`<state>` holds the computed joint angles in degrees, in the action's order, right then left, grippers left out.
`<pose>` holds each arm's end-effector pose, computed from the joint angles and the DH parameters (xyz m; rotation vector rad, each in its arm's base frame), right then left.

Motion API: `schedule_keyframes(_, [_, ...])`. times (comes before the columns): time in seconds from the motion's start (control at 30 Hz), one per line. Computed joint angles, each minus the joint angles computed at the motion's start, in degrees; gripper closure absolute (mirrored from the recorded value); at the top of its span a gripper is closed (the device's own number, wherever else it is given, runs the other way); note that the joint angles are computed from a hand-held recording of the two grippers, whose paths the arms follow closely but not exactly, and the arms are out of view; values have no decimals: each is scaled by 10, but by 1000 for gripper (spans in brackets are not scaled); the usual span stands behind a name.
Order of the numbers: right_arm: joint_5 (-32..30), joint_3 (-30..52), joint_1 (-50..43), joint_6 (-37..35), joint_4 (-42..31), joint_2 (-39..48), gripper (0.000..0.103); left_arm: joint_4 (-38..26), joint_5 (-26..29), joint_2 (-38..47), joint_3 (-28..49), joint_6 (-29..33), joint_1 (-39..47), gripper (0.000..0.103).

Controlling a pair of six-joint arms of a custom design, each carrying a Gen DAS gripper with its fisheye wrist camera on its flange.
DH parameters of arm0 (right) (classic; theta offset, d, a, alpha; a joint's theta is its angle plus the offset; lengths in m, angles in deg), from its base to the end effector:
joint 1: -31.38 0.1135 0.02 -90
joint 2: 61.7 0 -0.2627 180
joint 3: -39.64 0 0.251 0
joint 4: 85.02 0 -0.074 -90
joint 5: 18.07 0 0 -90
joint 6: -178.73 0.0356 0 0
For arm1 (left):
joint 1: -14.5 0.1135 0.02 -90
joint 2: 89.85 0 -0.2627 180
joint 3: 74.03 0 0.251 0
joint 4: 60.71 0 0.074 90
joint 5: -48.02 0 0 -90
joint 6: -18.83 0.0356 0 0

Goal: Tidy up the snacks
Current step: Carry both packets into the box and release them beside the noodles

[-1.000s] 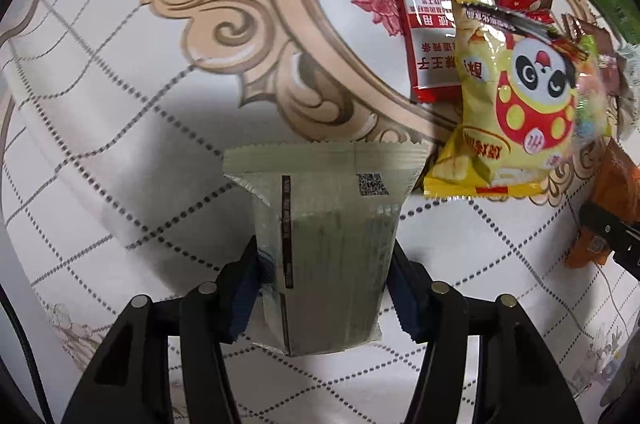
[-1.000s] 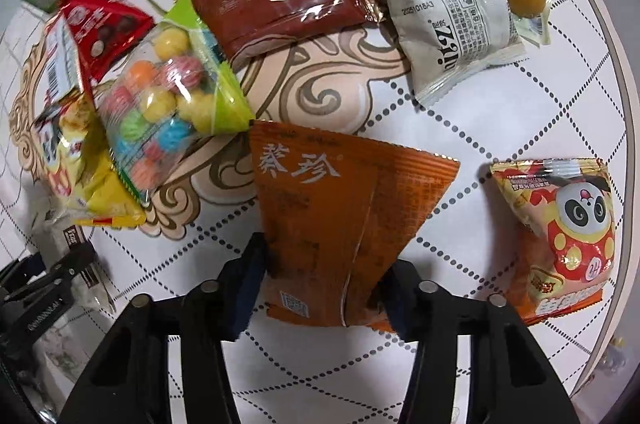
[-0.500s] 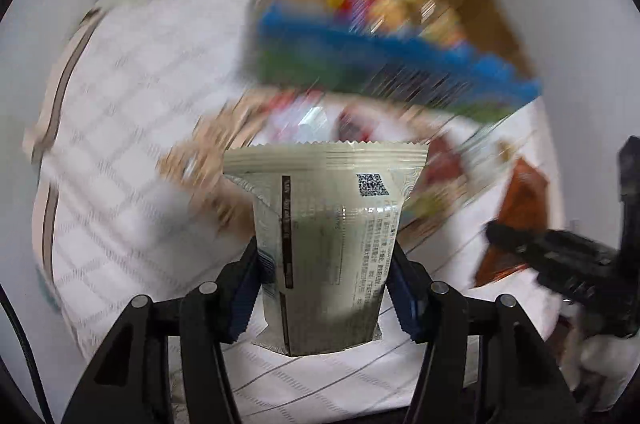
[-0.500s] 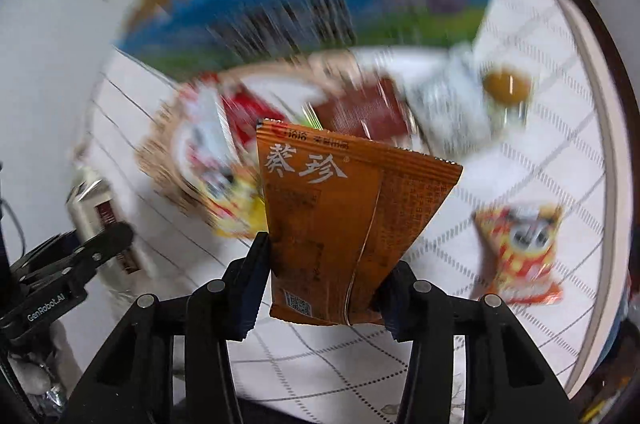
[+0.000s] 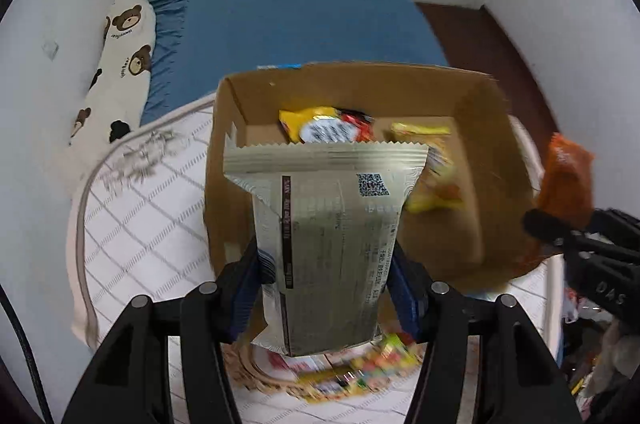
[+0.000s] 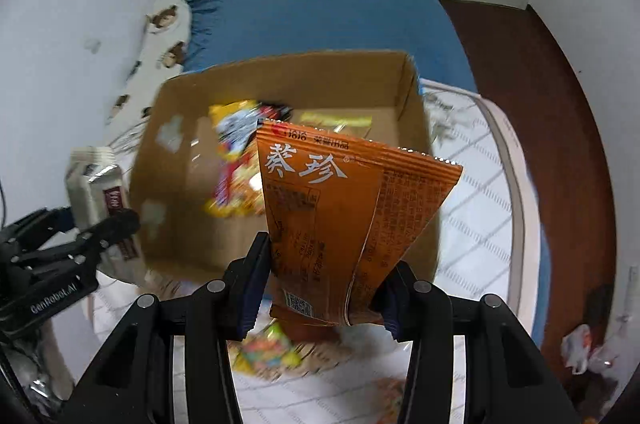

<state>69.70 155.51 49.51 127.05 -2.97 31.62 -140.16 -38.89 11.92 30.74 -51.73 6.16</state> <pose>0.2796 0.0930 0.3660 0.5058 2.8827 0.2275 0.3459 -0.0527 0.2773 0.7054 2.8137 -0.0445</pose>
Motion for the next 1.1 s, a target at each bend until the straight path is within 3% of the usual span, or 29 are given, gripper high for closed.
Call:
schedule_keyframes(0.13, [5,45,-50,-56,-3,95,52,-4,-49,122,94,-21,-13,48])
schedule_keyframes(0.23, [11,19,-70,-79,29,135,52,-22,-73,209,175,-30,-17,48])
schedule_keyframes(0.37, [-5,46,-98,-100,45,219,51,-50,-90,279,244,-39,-20,46])
schedule_keyframes(0.4, [-12,66,-105,-104,41,251,47,-60,-90,297,261,-38,-20,46])
schedule_keyframes(0.43, [-15,77,-109,-106,38,272,35,-77,-86,323,289,-44,-17,45])
schedule_keyframes(0.47, [-14,86,-112,-109,35,288,29,-91,-78,339,309,-47,-14,38])
schedule_keyframes(0.5, [-21,84,-114,-111,43,292,24,-109,-65,358,334,-50,-10,31])
schedule_keyframes(0.53, [-25,87,-115,-112,43,297,24,-116,-54,369,348,-52,-6,30])
schedule_keyframes(0.73, [-25,78,-116,-116,59,298,21,-79,-31,352,315,-59,9,29])
schedule_keyframes(1.1, [-26,-60,-107,-70,142,180,21,40,-13,207,116,-58,10,29])
